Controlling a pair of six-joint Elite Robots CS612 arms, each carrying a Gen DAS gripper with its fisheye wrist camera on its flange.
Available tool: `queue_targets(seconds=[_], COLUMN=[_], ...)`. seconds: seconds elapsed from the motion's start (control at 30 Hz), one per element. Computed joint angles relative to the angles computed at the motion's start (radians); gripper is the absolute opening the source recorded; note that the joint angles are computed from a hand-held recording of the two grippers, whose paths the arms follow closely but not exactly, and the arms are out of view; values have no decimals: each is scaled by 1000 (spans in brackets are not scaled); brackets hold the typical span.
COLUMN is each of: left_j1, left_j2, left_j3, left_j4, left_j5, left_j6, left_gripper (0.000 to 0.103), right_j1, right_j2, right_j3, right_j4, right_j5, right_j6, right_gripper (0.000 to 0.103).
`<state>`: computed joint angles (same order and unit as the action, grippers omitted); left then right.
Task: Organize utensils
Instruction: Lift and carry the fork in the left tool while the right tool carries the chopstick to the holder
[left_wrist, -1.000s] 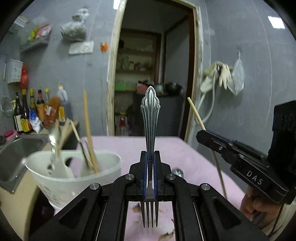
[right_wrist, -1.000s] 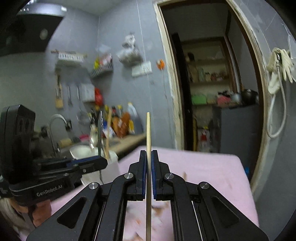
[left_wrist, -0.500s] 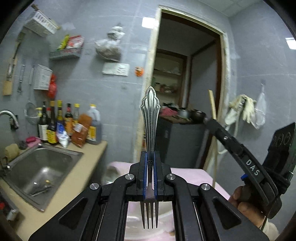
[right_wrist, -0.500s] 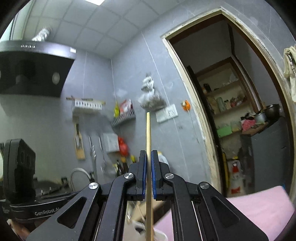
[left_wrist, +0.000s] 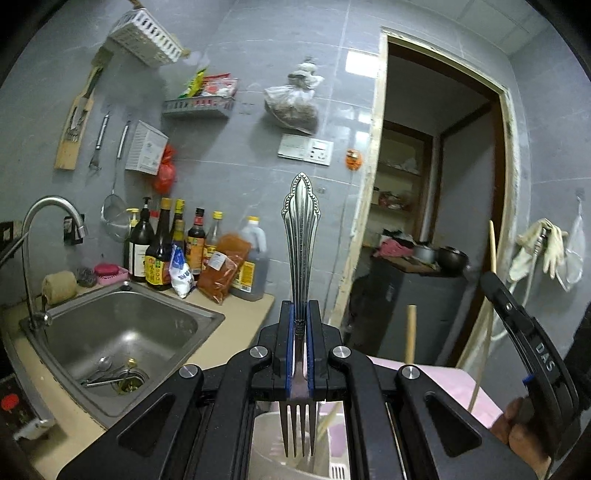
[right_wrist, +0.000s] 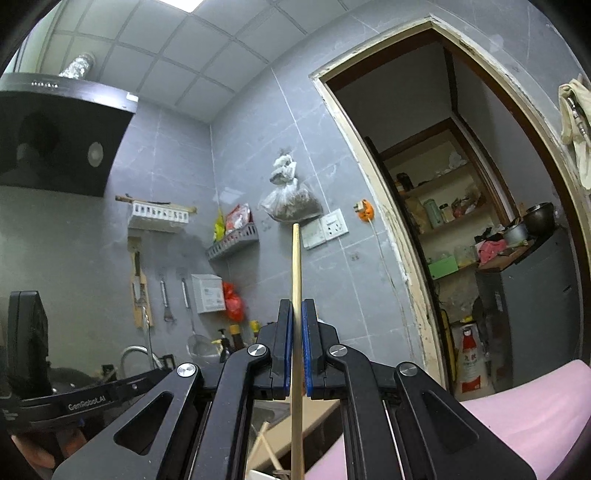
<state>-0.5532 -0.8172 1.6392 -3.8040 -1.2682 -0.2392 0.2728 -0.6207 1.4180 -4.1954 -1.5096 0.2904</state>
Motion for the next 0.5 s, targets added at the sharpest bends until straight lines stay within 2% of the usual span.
queue_targets(seconds=[0.17,0.5], left_j1=[1,-5], left_j2=[29,46], left_j3=[-23,-12], left_j4=[-25,-33], left_j5=[28,49], left_j6=[-15,-58], left_gripper=[4,4], right_j1=[1,7], right_j2=[14,32], right_j3=[-10,-21], right_j4=[23,73], right_j5=[-6,1], right_j6=[-8,-51], right_gripper=[3,3])
